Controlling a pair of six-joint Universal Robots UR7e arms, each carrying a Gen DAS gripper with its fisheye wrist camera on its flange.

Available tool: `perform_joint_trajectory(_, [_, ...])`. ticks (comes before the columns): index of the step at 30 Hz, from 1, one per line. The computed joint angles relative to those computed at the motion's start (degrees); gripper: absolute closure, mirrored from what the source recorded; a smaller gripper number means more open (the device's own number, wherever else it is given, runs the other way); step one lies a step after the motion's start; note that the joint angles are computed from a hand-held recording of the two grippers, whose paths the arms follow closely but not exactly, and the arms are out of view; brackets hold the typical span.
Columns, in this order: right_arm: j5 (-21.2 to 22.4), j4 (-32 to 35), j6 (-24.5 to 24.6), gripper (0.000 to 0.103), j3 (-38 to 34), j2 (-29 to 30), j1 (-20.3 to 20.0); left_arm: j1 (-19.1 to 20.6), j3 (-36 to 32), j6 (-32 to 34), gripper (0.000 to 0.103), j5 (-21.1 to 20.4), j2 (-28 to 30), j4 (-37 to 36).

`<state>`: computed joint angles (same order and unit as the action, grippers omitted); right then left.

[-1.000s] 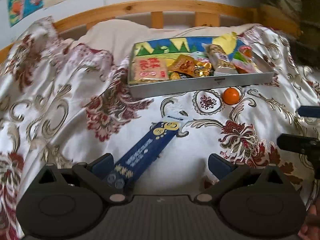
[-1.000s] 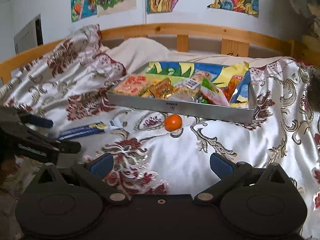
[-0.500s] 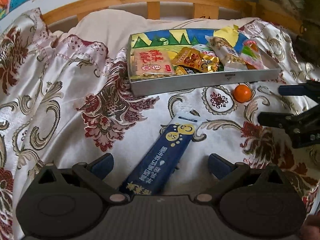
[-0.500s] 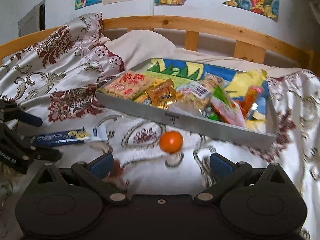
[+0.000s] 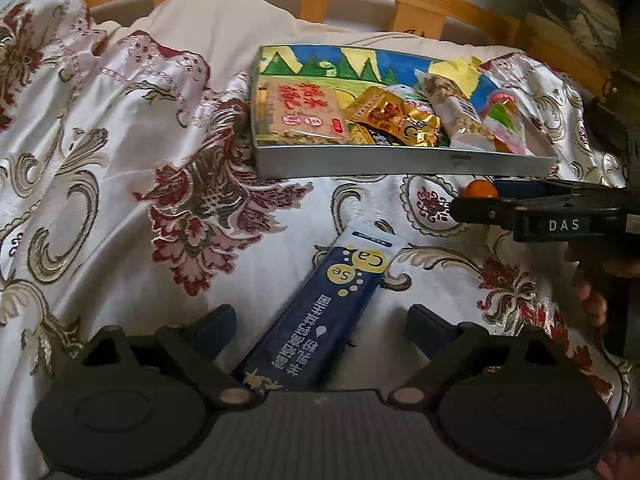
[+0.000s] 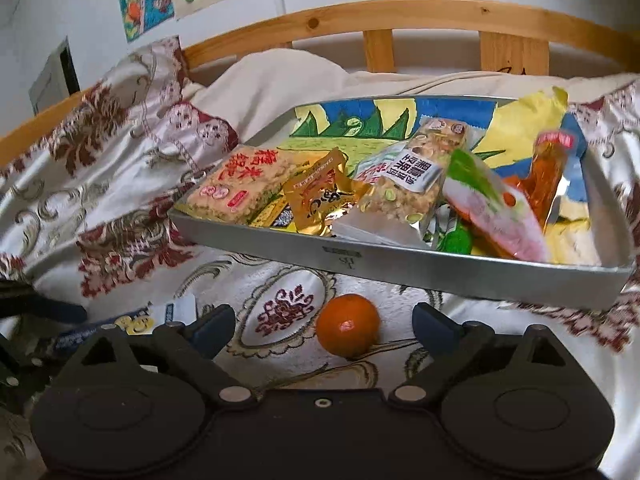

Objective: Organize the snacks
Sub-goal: 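Move left tool to the blue stick pack while right tool approaches the orange, then close left gripper on the blue stick pack while right gripper closes on the orange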

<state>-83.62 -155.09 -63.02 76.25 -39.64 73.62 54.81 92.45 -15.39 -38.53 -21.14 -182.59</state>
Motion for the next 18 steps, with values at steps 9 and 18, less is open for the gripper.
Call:
perform_joint_trajectory(9, [1.1,-0.8,0.4,0.038,0.5,0.1,-0.4,0.3,-0.6,-5.1,0.036,-0.3,-1.2,4.5])
perform_joint_trajectory(18, [-1.2,-7.4,1.4,0.068,3.4,-0.7,-0.4,0.2,-0.6,-8.6,0.050,-2.8,-0.6,1.7])
